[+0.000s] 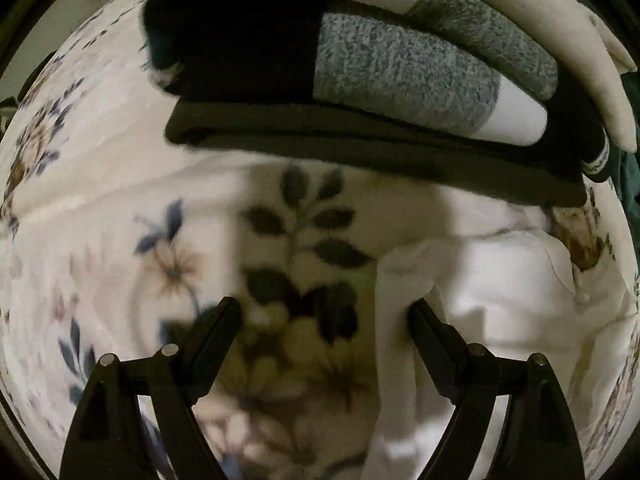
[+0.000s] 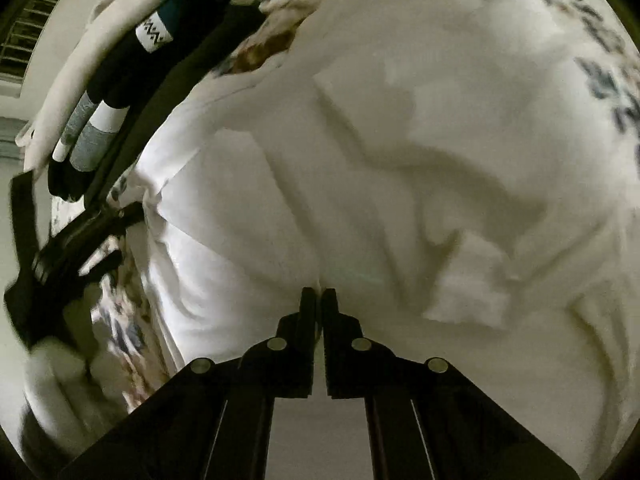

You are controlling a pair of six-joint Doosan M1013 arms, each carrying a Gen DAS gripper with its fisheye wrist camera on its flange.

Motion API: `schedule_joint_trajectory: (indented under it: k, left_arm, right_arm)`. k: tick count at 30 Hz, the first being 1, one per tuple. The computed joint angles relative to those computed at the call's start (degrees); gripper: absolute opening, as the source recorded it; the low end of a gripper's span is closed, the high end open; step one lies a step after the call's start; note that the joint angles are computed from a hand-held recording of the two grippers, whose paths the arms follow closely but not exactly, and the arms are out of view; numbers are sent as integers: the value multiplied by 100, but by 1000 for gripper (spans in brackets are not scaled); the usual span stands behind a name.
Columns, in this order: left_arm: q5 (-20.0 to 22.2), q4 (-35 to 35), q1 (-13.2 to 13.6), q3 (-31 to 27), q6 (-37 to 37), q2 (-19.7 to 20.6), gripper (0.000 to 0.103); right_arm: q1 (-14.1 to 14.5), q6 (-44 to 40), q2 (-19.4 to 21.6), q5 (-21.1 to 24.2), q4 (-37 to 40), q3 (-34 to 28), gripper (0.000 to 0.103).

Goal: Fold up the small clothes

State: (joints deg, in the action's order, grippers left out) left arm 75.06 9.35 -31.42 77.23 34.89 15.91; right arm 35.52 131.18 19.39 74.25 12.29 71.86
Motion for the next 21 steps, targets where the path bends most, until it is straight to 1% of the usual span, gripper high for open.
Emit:
schedule_joint_trajectory:
  k: [1,3,4,5,6,7,9,10,11,12,13,14,16,17,18,21]
  left_arm:
    - [19,31,-5,-3,47,-14,84]
    - [21,104,-47,27,83,-105,84]
    - [36,194,-98,52,70,-193,84]
    - [27,299,-154,82,24,-278,84]
    - [20,452,-235,134,-35,-404,84]
    - [67,676,-364,162,-68,-545,85]
    - [282,1039,-587,152,-135,-705,95]
    - [411,1271,-765,162,-241,-827,102]
    - [504,1374,-885,167,-333,-915,103]
    - [574,1384,-976,138,-417,-961,103]
    - [605,1343,-1142,155,-600,-1080,103]
    - [637,1298,-1221,80,-698,-1070,103]
    - [834,1202,-1496,-71,-944,-1045,103]
    - [935,1117,-1639,-219,-1040,-950,103]
    - [1022,1024,-1784,-335,-1133,-867,103]
    - [1171,460,-2169,-660,-1458,-574,103]
  right_arm:
    - [-16,-97,0,94,31,-4,3]
    - [-15,-163,-34,311,46,-15,11]
    - [-45,-224,-68,359,100,-5,30]
    - [-99,-299,-137,386,152,37,56]
    - [-163,-319,-222,405,168,72,66]
    - [-222,-310,-326,396,169,131,71]
    - [-395,-240,-551,593,128,187,71]
    - [-483,-218,-652,713,139,200,71]
    - [-544,-203,-708,801,169,183,71]
    - [-677,-289,-803,993,185,159,71]
    - [-710,-320,-833,1128,155,113,71]
    - [-751,-376,-884,1279,117,82,71]
    - [-1045,-725,-1063,1690,100,71,71]
    - [-1219,-912,-1172,1922,111,85,71]
    - [-1395,-1071,-1156,2112,149,-13,71]
    - [-1855,-1567,-1315,2511,345,62,71]
